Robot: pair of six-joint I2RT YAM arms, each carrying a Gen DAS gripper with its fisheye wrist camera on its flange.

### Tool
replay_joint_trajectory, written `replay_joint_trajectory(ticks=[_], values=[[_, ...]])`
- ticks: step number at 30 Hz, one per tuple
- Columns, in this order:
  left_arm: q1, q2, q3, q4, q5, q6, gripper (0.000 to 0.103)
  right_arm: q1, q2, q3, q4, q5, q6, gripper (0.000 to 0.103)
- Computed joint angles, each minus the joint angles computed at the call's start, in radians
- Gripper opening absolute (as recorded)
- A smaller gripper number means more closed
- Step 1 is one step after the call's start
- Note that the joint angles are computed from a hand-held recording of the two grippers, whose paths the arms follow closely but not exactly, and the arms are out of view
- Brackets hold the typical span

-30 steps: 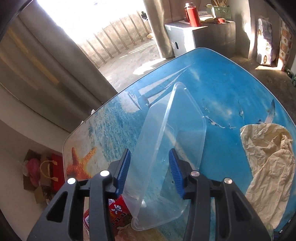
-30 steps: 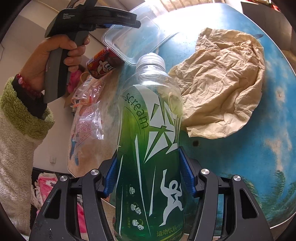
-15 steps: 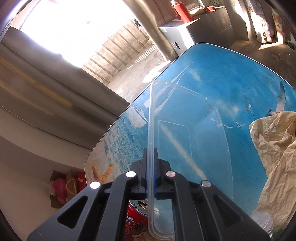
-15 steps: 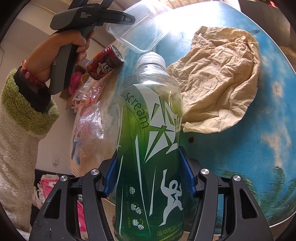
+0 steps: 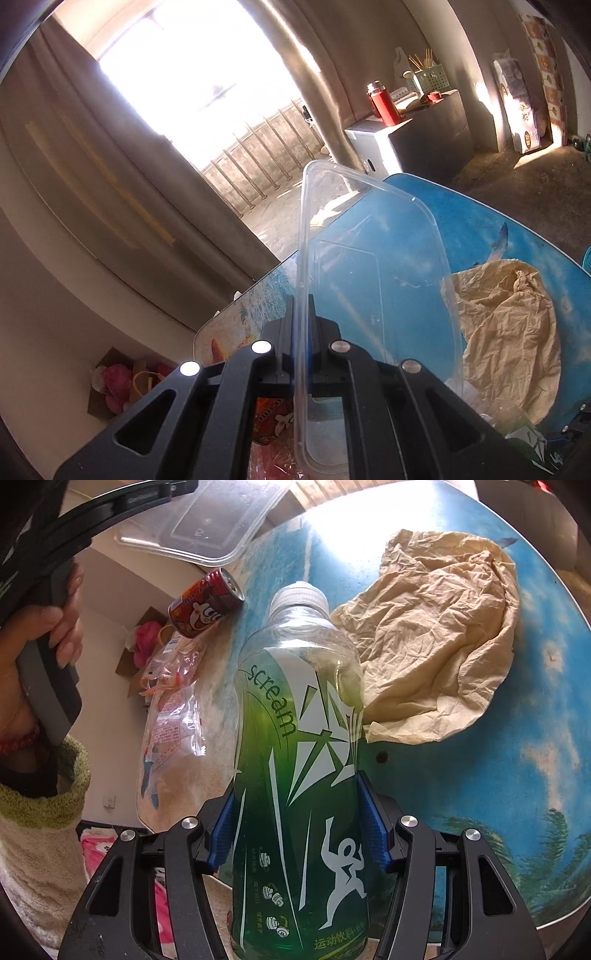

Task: Collect trash
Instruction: 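Carry container and bottle to the wastebasket and open both tools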

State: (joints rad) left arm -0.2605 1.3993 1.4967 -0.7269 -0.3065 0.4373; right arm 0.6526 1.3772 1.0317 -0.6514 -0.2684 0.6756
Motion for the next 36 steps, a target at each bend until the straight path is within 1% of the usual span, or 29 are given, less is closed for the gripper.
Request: replay_joint_trajectory(ticks=[1, 4, 5, 7, 9, 13, 14, 16, 21, 22, 26, 30, 33, 35, 36], values=[[0.027, -0.03, 0.0, -0.034, 0.05, -0.044, 0.003, 0.001, 0.003, 0.004, -0.003, 0.002, 0.003, 0.055], [0.134, -0.125, -0.005, -0.144, 0.239, -0.175, 0.003, -0.002, 0.008, 0.006, -0.005, -0.012, 0.022, 0.055], [0.166, -0.166, -0.023, -0.168, 0.289, -0.209, 0.003, -0.005, 0.008, 0.006, -0.003, -0.02, 0.031, 0.055], [0.236, -0.237, -0.064, -0.2, 0.376, -0.242, 0.003, -0.007, 0.005, 0.006, -0.004, -0.025, 0.041, 0.055], [0.3, -0.296, -0.099, -0.229, 0.448, -0.254, 0.003, -0.002, -0.001, 0.012, -0.01, -0.018, 0.051, 0.055], [0.425, -0.405, -0.178, -0.272, 0.559, -0.263, 0.003, 0.006, -0.024, 0.013, -0.019, -0.014, 0.074, 0.054], [0.466, -0.416, -0.183, -0.286, 0.598, -0.26, 0.003, 0.011, -0.03, 0.013, -0.022, -0.007, 0.078, 0.054], [0.522, -0.435, -0.199, -0.302, 0.64, -0.26, 0.003, 0.017, -0.042, 0.01, -0.029, 0.003, 0.085, 0.054], [0.691, -0.456, -0.188, -0.384, 0.78, -0.212, 0.003, 0.024, -0.093, -0.017, -0.01, -0.021, 0.128, 0.054], [0.733, -0.46, -0.184, -0.403, 0.812, -0.189, 0.003, 0.027, -0.112, -0.022, -0.009, -0.022, 0.135, 0.054], [0.832, -0.472, -0.164, -0.463, 0.902, -0.147, 0.003, 0.048, -0.197, -0.033, -0.025, 0.009, 0.153, 0.054], [0.838, -0.498, -0.159, -0.508, 0.931, -0.13, 0.003, 0.032, -0.311, -0.071, -0.048, 0.007, 0.171, 0.055], [0.805, -0.519, -0.16, -0.533, 0.929, -0.136, 0.003, -0.021, -0.412, -0.118, -0.061, -0.037, 0.178, 0.055], [0.748, -0.531, -0.161, -0.537, 0.908, -0.17, 0.003, -0.075, -0.483, -0.148, -0.082, -0.072, 0.175, 0.055], [0.699, -0.542, -0.165, -0.53, 0.881, -0.199, 0.003, -0.098, -0.516, -0.161, -0.094, -0.084, 0.177, 0.055]])
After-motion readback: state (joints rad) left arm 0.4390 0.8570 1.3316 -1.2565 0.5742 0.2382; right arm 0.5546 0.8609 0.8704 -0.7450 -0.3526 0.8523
